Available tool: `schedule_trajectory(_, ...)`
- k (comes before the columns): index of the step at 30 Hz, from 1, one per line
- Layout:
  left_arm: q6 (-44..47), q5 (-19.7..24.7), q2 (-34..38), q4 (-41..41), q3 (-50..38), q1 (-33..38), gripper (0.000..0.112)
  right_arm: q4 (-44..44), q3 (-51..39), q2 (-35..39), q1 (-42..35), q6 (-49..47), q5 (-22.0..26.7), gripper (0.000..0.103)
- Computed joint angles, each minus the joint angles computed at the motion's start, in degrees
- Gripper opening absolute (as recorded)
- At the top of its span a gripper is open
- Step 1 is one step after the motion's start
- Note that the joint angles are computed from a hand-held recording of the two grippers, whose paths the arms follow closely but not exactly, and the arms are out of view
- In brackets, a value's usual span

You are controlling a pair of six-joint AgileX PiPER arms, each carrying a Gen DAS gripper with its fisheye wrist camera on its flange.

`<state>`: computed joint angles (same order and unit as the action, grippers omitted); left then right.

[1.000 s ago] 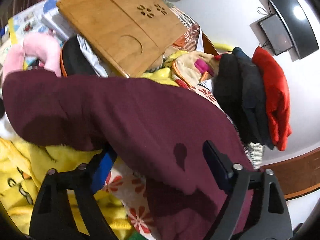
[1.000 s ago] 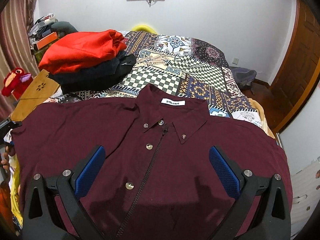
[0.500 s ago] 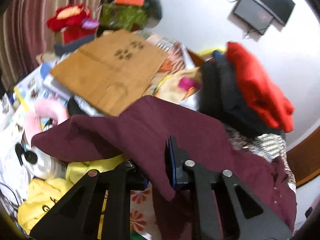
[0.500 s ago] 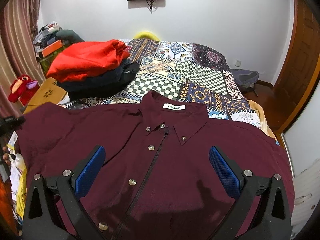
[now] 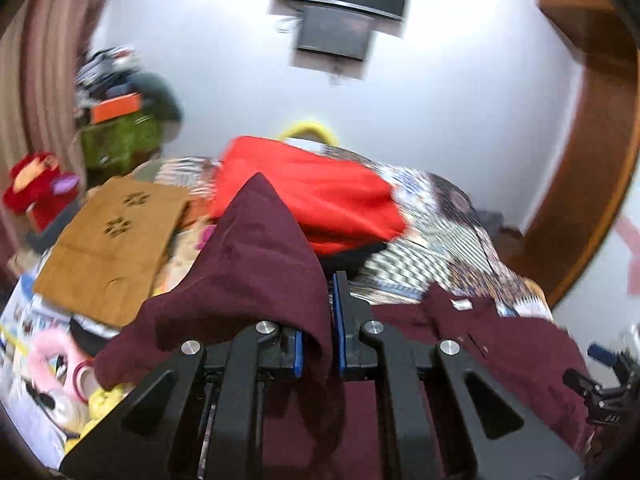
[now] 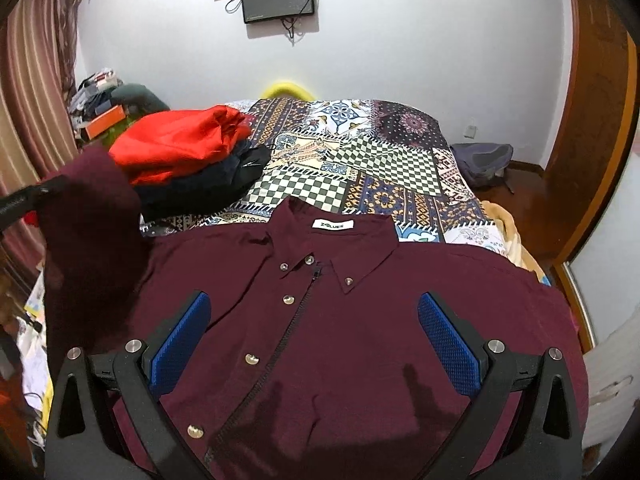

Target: Fold large clothes

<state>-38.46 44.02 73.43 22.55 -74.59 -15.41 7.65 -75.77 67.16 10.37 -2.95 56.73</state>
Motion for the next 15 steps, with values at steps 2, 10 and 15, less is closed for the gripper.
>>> schedule_trajectory(2, -1.4, 1.5, 4.0, 1.1, -2.2, -4.4, 0.011, 1.2, 0.5, -0.5, -1.6, -1.4, 0.2, 0.103)
schedule_trajectory(10, 4.3, 3.2, 13.7, -10.0, -3.4, -11.1, 0.025, 3.6, 2.8, -3.2, -6.9, -5.0, 0.0, 0.103)
schedule_trajectory(15, 4.3, 3.0, 13.9, -14.5, -0.3, -13.8, 0.059, 6.3, 3.5, -3.7, -9.8, -7.1, 0.7, 0.103)
